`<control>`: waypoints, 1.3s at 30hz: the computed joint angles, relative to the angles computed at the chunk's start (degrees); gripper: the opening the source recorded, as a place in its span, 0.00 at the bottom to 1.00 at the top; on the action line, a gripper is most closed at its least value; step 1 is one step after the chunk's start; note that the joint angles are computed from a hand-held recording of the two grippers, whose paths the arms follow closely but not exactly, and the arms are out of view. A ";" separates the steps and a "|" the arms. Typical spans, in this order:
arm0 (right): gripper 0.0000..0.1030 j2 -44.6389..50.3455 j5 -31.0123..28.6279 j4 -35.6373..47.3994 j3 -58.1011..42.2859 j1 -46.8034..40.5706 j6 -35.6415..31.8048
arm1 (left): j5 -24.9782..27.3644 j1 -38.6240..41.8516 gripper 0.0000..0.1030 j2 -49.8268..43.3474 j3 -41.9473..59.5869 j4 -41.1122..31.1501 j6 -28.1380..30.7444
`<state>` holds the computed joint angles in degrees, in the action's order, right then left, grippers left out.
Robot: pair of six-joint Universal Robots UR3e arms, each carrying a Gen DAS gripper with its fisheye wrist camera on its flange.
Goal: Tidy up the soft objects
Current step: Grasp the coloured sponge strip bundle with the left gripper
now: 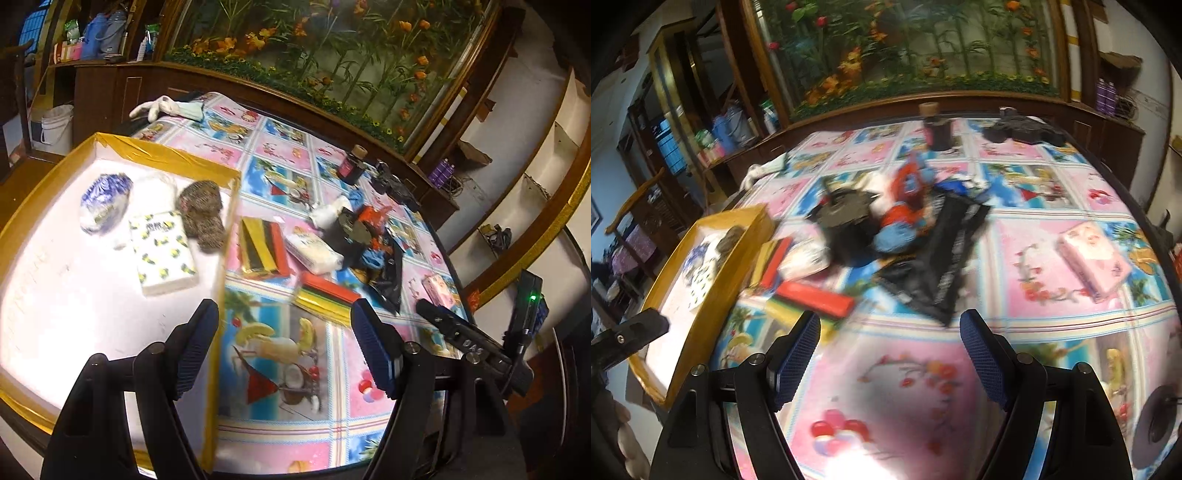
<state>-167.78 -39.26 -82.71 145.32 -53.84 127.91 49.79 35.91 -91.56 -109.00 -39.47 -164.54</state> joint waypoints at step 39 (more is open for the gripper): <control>0.78 8.90 0.31 -1.10 4.70 -8.82 -8.20 | 15.35 -23.52 0.61 -11.93 14.99 -8.08 13.41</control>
<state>-158.88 -38.95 -83.80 150.02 -62.66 119.71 65.14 12.39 -103.49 -94.00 -47.55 -151.13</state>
